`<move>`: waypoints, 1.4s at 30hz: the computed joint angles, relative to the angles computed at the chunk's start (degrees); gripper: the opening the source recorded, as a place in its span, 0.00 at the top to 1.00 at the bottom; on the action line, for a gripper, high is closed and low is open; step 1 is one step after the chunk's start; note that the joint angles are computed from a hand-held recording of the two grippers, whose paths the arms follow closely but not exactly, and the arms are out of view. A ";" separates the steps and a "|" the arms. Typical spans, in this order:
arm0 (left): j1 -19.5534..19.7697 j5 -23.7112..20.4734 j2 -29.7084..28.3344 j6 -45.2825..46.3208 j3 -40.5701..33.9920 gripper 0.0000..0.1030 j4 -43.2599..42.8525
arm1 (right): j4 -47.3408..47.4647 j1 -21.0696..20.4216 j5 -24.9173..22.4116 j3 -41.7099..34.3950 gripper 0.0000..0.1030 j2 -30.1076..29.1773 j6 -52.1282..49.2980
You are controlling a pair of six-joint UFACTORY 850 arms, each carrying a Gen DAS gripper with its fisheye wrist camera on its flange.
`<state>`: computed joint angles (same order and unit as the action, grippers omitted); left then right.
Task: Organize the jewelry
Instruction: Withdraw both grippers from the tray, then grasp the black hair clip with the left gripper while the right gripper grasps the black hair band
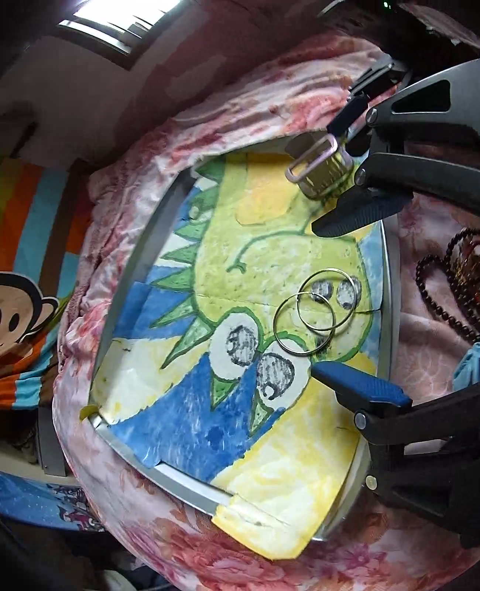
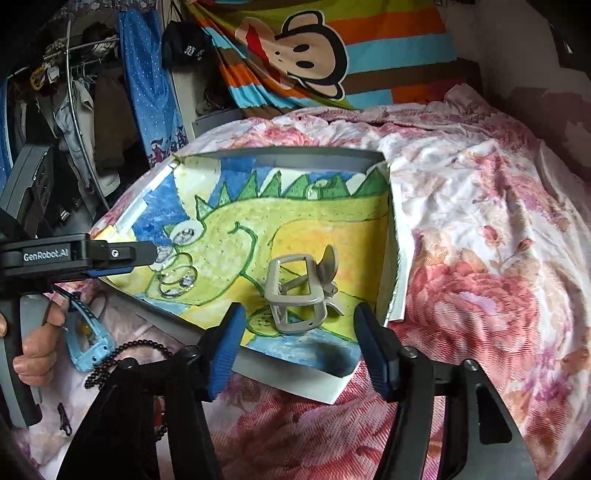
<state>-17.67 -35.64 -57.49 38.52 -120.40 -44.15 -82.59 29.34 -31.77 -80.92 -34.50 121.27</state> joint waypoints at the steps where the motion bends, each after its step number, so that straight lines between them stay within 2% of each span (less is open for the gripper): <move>1: 0.15 -0.06 0.55 0.77 0.62 0.33 -1.11 | -0.20 0.47 -1.06 0.50 0.41 0.72 0.27; 3: 0.35 1.14 2.50 3.36 3.10 0.28 -3.49 | -1.36 1.37 -2.80 1.62 0.36 2.03 1.65; 6: 0.61 5.23 7.36 12.35 9.83 0.18 -10.91 | -4.55 3.61 -6.79 4.38 0.25 4.84 5.59; 8: 0.81 8.70 11.64 21.74 15.97 0.06 -19.46 | -6.01 4.93 -9.42 5.90 0.17 6.35 7.99; 9: 0.96 9.51 13.02 25.23 17.91 0.04 -22.85 | -6.39 5.42 -10.33 6.52 0.14 7.00 8.80; 12: 1.57 11.20 18.32 41.43 25.51 0.01 -38.50 | -7.92 7.74 -14.25 8.44 0.09 9.06 10.68; 15: 2.32 11.19 22.37 52.12 31.09 0.00 -47.67 | -8.85 10.43 -18.70 9.59 0.03 10.49 10.72; 17: 2.97 10.94 25.45 59.97 35.48 0.00 -54.31 | -9.19 12.49 -21.81 10.11 0.02 11.23 10.61; 22: 4.71 9.16 31.78 77.21 45.05 0.00 -68.60 | -8.87 16.32 -25.33 10.27 0.02 12.08 9.88; 30: 8.59 5.79 38.78 87.39 55.75 0.00 -73.79 | -6.30 21.89 -29.14 9.69 0.02 11.69 7.75; 38: 12.74 3.49 42.55 90.91 62.82 0.00 -73.94 | -1.65 24.96 -27.94 9.40 0.02 10.32 8.39; 42: 14.07 3.05 42.88 89.38 64.47 0.00 -70.13 | 1.17 25.03 -24.73 10.00 0.02 10.09 8.60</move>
<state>-3.60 -32.59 -14.61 127.90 -55.92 -114.28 -81.42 54.37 -56.50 -70.93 -24.41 129.87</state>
